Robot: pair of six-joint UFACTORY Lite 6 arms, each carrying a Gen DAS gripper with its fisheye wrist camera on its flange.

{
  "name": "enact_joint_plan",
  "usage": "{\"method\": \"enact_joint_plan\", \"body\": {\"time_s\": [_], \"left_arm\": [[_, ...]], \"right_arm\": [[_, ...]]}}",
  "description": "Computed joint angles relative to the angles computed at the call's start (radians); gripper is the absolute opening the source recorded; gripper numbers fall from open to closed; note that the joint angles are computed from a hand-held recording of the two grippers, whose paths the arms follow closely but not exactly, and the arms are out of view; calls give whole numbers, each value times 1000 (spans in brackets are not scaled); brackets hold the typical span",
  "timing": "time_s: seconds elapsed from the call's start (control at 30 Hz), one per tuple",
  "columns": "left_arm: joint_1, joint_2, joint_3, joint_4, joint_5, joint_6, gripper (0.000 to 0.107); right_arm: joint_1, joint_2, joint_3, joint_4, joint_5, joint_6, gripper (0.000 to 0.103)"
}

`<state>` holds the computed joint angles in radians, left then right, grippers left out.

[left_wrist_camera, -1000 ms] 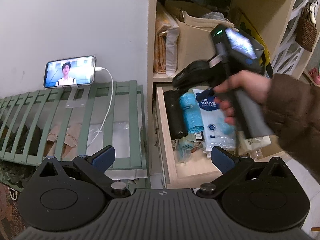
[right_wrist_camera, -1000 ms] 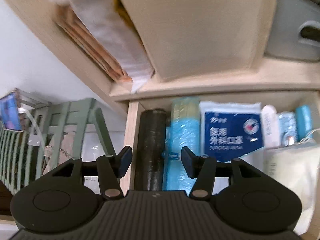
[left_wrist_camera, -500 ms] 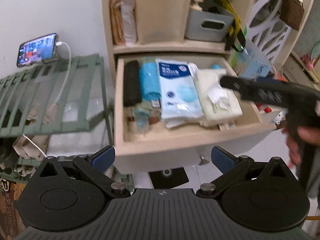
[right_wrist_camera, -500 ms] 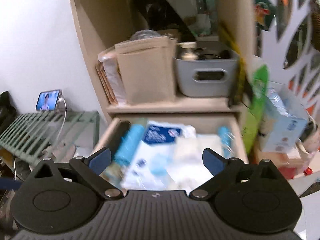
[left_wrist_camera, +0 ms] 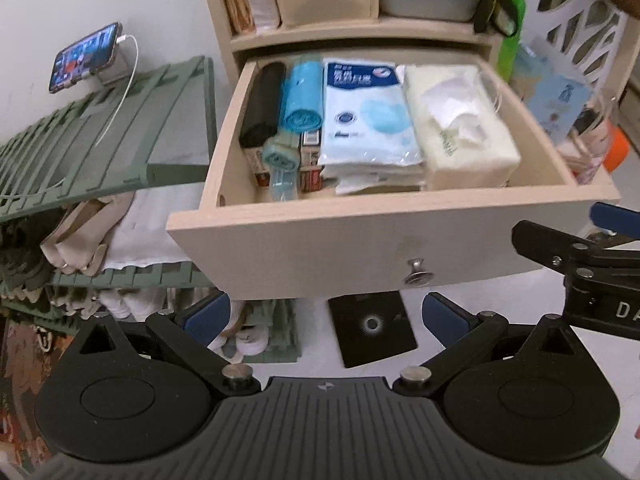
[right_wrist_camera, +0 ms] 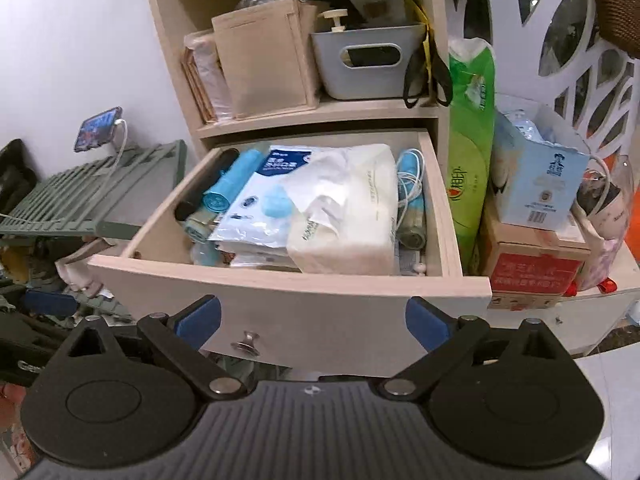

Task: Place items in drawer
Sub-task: 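Withdraw the right gripper back from the drawer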

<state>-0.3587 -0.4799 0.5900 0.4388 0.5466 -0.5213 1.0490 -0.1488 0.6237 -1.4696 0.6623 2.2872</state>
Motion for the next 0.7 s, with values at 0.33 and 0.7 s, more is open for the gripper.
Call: {"method": "enact_joint_plan", "body": {"time_s": [0.33,0.7], "left_arm": [[77,222,90,85,-78,-65,103],[229,296,152,-240,-186,309,103]], "right_arm": [[-6,134,65,18,43,96,100],[-37,258,128,-20,83,265,101]]}}
